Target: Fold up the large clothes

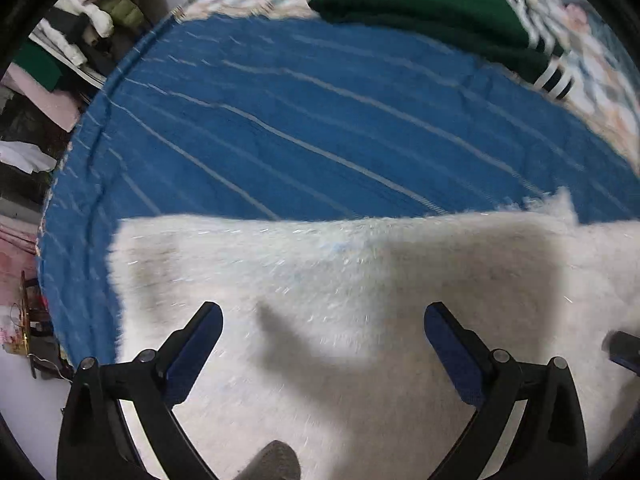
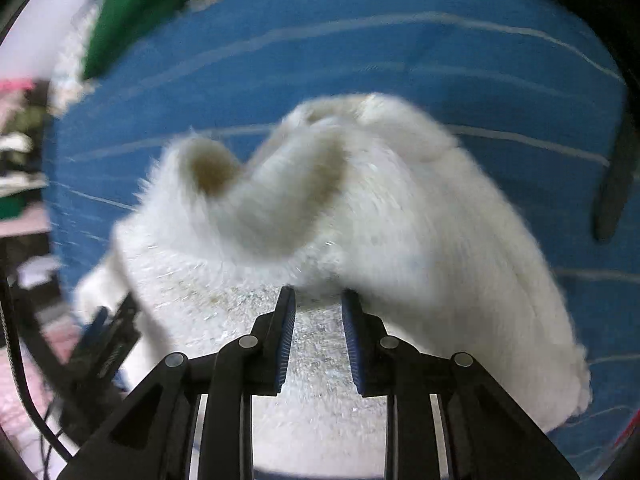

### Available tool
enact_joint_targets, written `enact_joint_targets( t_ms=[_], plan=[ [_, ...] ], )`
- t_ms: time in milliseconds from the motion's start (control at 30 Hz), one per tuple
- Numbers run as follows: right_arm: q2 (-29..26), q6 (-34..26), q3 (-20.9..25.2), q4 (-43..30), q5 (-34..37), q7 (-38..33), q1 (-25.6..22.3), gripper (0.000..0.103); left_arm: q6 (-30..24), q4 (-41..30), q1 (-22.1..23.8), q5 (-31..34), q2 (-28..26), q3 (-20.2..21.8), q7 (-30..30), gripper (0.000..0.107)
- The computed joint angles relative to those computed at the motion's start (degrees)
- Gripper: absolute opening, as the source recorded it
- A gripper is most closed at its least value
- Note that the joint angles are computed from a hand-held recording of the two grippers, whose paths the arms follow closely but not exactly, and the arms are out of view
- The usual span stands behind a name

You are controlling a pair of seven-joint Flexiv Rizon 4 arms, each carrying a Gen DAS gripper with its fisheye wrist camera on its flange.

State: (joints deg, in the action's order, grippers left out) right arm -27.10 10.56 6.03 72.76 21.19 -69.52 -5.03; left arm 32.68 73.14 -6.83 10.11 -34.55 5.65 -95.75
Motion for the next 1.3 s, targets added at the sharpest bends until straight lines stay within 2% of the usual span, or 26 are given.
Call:
enact_joint_targets(
  t_ms=[67, 100, 233, 300, 367, 433, 500, 567, 700, 733, 800, 833, 867, 967, 1167, 1300],
  plan=[
    [5.5, 4.5, -0.7, 6.1, -0.5, 0.1, -1.0, 0.055, 1.3, 2.5, 0.0, -0.1, 2.4, 0.0, -0.4, 0.103],
    [8.2, 6.3, -1.1, 9.1, -0.5, 0.5, -1.5, 0.059, 1.6, 4.1, -0.4, 0.1, 3.5, 0.0, -0.8, 0.103],
    [20.5, 10.4, -2.9, 23.3, 2.7, 3.3, -4.1, 0.061, -1.5, 5.9, -1.4, 0.3, 2.6, -0.7, -1.1, 0.103],
    [25.0, 11.9, -4.0, 29.8, 5.8, 4.7, -4.7, 0.061, 0.2, 7.0, -1.7, 0.5, 1.5, -0.6, -2.7, 0.103],
    [25.9, 13.2, -5.5, 32.8, 10.5, 3.3, -5.0, 0.061, 1.3, 7.1, -1.6, 0.3, 1.3, -0.7, -3.0, 0.103],
    [26.3, 18.3, -5.8, 36.3, 18.2, 1.6, -4.5, 0.061, 1.2, 6.5, -1.8, 1.0, 1.0, -0.7, -1.8, 0.103],
    [25.1, 23.3, -6.5, 38.1, 26.5, -3.1, -4.4, 0.061, 1.9, 6.7, -1.9, 1.3, 1.0, -0.7, -0.8, 0.103],
    [23.5, 26.1, -7.0, 38.1, 32.7, -7.3, -4.9, 0.061, 2.1, 6.7, -1.6, 0.8, 0.9, -0.9, 0.0, 0.103],
    [16.6, 31.0, -5.7, 33.3, 43.7, -14.0, -5.5, 0.06, 1.5, 5.7, -1.6, 0.8, 0.5, -0.8, 1.2, 0.103],
    [16.0, 31.1, -5.2, 32.6, 44.9, -15.0, -6.0, 0.059, 1.8, 6.0, -1.9, 1.1, 0.7, -0.6, 1.2, 0.103],
    [13.2, 32.4, -4.0, 29.8, 46.8, -16.5, -6.0, 0.046, 2.5, 6.3, -2.5, 1.9, 0.9, -0.4, 0.9, 0.103],
    [12.6, 33.0, -3.4, 29.0, 47.6, -16.8, -6.4, 0.036, 2.5, 6.1, -2.7, 2.1, 0.9, -0.3, 0.8, 0.103],
    [11.6, 34.0, -2.7, 27.7, 48.2, -16.8, -6.2, 0.03, 2.2, 5.6, -2.9, 2.3, 0.6, -0.3, 0.7, 0.103],
    [12.6, 34.9, -1.5, 26.2, 46.4, -16.8, -6.7, 0.024, 1.2, 4.9, -3.5, 2.5, 0.6, -0.3, 0.0, 0.103],
    [19.3, 34.3, -1.5, 24.9, 37.5, -15.2, -5.1, 0.023, 1.3, 3.4, -2.6, -2.8, -0.8, -3.0, -0.1, 0.103],
    [22.9, 35.4, -2.8, 24.1, 26.2, -12.2, -2.3, 0.023, 1.5, 1.0, -2.4, -8.6, -3.7, -6.1, 2.5, 0.103]
  ],
)
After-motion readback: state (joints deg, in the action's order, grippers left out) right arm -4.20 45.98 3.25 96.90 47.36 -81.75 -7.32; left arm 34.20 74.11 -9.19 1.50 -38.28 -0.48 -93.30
